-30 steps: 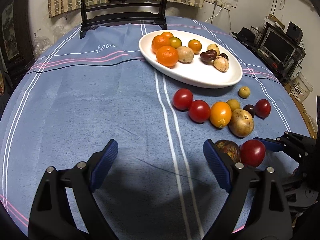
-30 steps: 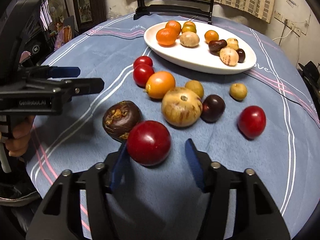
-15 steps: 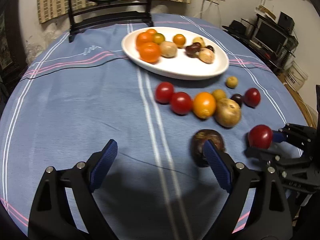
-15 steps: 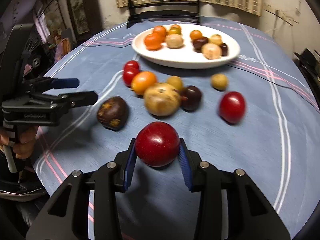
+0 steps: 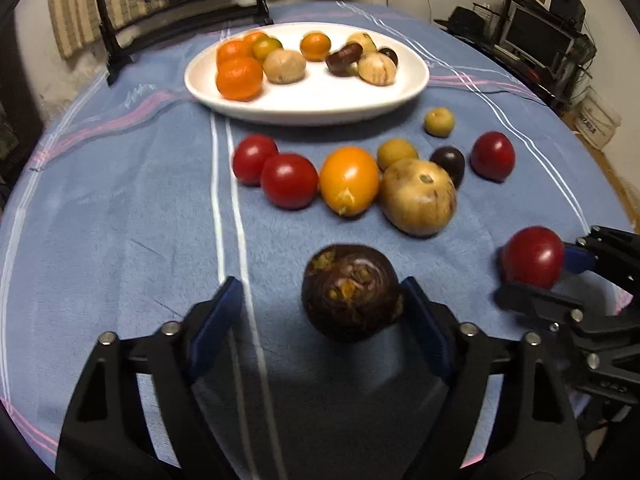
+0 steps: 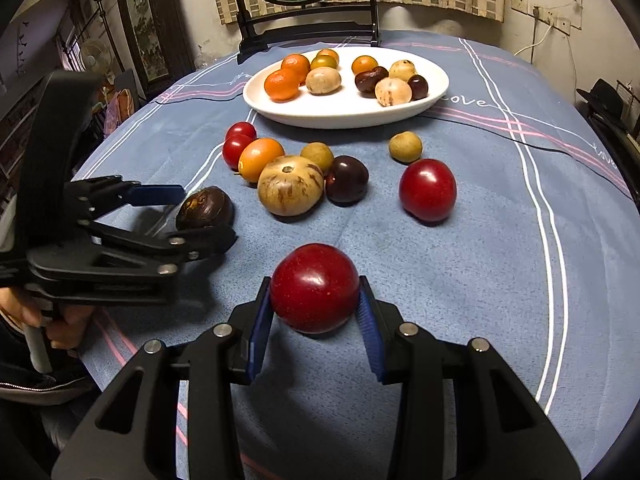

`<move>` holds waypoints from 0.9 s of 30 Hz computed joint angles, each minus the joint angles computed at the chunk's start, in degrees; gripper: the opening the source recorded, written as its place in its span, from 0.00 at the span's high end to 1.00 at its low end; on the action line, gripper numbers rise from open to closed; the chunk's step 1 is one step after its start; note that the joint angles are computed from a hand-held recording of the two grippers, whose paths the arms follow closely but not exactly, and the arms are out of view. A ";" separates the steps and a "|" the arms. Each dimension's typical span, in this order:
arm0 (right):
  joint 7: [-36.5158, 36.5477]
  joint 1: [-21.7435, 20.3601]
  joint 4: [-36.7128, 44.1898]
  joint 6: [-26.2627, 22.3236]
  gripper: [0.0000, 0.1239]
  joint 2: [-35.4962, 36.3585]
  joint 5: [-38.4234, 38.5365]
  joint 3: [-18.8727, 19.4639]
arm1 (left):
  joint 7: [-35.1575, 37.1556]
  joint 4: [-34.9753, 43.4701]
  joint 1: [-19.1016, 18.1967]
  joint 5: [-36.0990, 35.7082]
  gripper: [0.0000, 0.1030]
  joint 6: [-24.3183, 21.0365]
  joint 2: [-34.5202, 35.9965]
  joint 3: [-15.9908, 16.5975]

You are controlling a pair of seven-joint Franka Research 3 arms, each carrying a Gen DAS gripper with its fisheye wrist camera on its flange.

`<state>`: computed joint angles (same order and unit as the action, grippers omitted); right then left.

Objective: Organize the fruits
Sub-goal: 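Grasp a dark purple fruit with the left tool while the right tool grasps a red fruit, then carry both fruits onto the white plate and open both tools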

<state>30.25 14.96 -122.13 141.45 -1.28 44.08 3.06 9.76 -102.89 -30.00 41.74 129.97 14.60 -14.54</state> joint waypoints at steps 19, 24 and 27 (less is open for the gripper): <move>-1.66 -0.06 3.65 1.17 0.67 0.06 3.12 -0.22 | -2.63 -7.35 4.45 2.48 0.54 5.53 -8.91 -0.31; -1.96 -0.02 9.13 1.81 0.67 2.85 4.45 0.38 | -1.41 -5.17 6.20 4.62 0.54 4.58 -9.64 -0.23; -0.62 0.17 13.74 2.95 0.67 6.04 4.31 1.22 | -0.22 -2.34 6.84 7.14 0.54 4.25 -8.50 0.15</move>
